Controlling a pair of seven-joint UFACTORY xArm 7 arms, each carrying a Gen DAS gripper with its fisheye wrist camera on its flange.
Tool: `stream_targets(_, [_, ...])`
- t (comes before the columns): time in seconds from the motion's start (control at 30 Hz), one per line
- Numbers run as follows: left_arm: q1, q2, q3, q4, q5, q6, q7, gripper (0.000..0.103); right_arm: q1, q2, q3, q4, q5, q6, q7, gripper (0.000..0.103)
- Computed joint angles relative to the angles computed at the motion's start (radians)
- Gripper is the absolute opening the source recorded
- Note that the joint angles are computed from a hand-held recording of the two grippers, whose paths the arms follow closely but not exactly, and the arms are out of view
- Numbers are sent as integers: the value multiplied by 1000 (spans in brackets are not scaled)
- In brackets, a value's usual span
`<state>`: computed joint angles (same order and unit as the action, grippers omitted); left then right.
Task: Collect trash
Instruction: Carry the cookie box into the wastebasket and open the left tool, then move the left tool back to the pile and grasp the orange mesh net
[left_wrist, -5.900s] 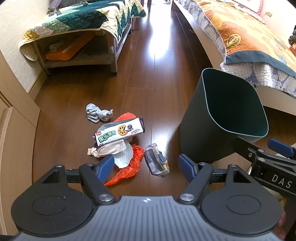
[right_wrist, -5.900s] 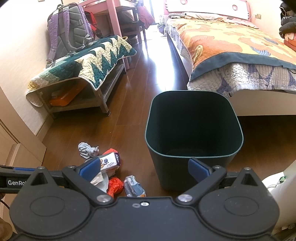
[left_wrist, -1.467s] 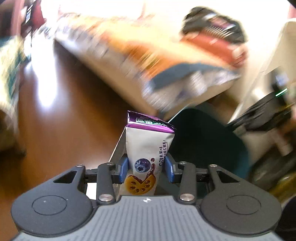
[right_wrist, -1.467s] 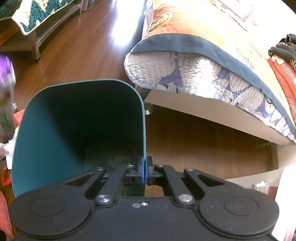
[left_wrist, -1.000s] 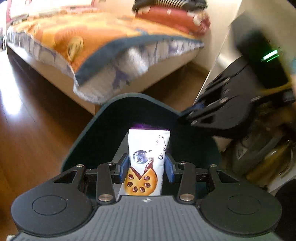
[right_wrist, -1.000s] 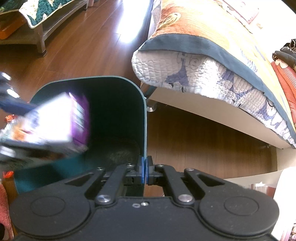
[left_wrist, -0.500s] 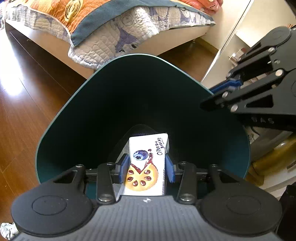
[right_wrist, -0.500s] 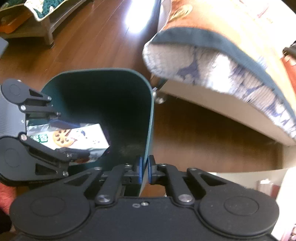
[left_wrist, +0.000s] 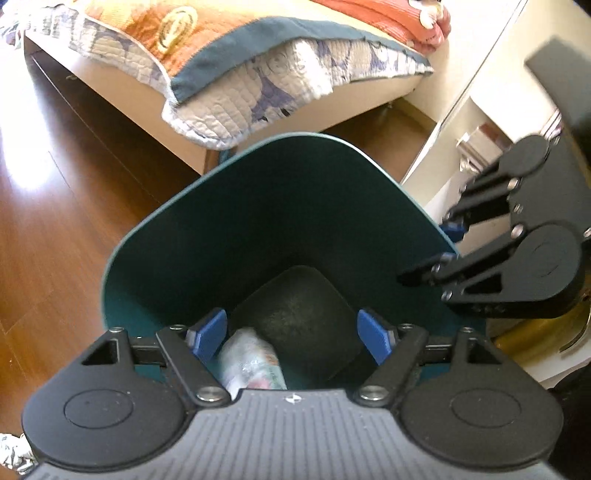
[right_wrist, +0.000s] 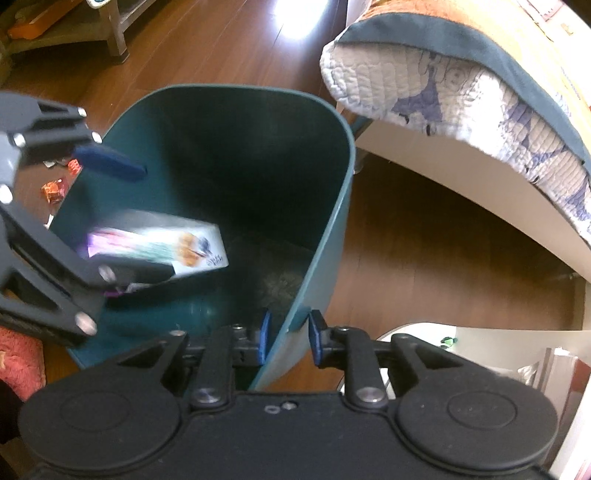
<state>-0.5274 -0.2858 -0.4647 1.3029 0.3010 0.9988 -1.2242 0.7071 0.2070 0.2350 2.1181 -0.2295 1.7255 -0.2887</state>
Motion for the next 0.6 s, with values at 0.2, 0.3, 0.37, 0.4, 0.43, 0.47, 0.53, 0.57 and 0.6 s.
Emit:
stream_targets(0.2, [31, -149, -27, -54, 22, 81, -42, 78, -12, -56, 7, -126, -24, -66, 1, 22])
stream_targets(0.3, [68, -240, -54, -83, 11, 173, -61, 78, -19, -89, 18, -198, -59, -118, 15, 19])
stream_targets(0.37, [95, -292, -72, -101, -6, 242, -72, 78, -26, -105, 25, -231, -73, -149, 26, 17])
stream_targets(0.4, [105, -324, -76, -119, -21, 271, -78, 78, -27, -109, 29, -242, -89, -158, 31, 14])
stream_targets(0.43, [113, -358, -76, -142, -38, 295, -86, 78, -30, -117, 31, -262, -101, -177, 35, 13])
stream_targets(0.47, [121, -387, -77, -160, -56, 318, -91, 78, -35, -131, 32, -289, -109, -208, 44, 11])
stream_targets(0.53, [136, -450, -78, -207, -87, 369, -99, 78, -48, -146, 34, -324, -121, -253, 70, 8])
stream_targets(0.57, [142, -477, -79, -228, -101, 390, -99, 78, -56, -149, 35, -333, -120, -268, 80, 6])
stream_targets(0.6, [146, -506, -79, -250, -117, 413, -98, 78, -63, -144, 34, -329, -117, -275, 94, 5])
